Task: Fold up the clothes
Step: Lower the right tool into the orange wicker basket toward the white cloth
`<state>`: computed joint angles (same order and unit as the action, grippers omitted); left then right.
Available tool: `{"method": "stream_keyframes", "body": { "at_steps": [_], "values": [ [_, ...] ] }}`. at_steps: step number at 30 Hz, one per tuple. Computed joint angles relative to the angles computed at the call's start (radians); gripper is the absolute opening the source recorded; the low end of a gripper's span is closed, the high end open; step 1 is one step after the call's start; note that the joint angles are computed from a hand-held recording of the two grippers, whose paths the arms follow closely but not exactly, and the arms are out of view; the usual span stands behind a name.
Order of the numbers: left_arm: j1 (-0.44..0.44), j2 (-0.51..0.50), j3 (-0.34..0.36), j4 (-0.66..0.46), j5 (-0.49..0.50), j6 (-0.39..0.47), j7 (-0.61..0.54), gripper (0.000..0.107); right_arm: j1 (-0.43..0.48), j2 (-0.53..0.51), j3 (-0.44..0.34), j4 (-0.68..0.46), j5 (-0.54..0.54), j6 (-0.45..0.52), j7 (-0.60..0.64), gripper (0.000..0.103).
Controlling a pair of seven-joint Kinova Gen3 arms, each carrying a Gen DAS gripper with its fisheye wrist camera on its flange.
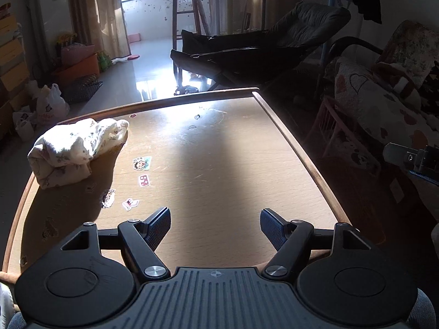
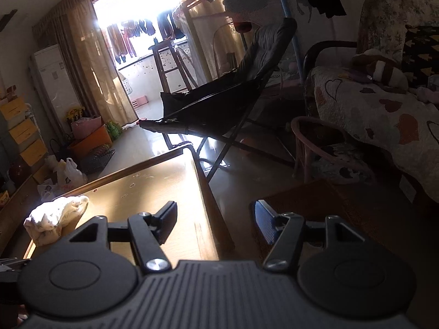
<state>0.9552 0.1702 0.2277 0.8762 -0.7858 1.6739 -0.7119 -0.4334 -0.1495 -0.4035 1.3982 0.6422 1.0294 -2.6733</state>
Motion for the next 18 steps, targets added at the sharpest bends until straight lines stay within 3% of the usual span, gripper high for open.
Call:
{"method": "stream_keyframes", "body": {
  "at_steps": [4,10,15,18],
  "values": [
    [-0.004,0.037,-0.018,-0.054,0.006,0.002,-0.039,0.074,0.036,0.004,0.070,-0.011,-0.066,-0.024,0.048,0.063],
    [-0.037,0.037,-0.057,-0.048,0.060,-0.006,-0.041,0.074,0.103,0.069,0.173,-0.041,-0.184,-0.068,0.050,0.063],
    [-0.097,0.025,-0.060,-0.011,0.128,-0.023,-0.035,0.074,0.099,0.172,0.224,-0.080,-0.136,0.000,0.050,0.063],
    [-0.143,0.023,-0.055,0.003,0.184,-0.029,-0.041,0.074,0.111,0.234,0.279,-0.085,-0.204,0.011,0.120,0.063]
  ]
}}
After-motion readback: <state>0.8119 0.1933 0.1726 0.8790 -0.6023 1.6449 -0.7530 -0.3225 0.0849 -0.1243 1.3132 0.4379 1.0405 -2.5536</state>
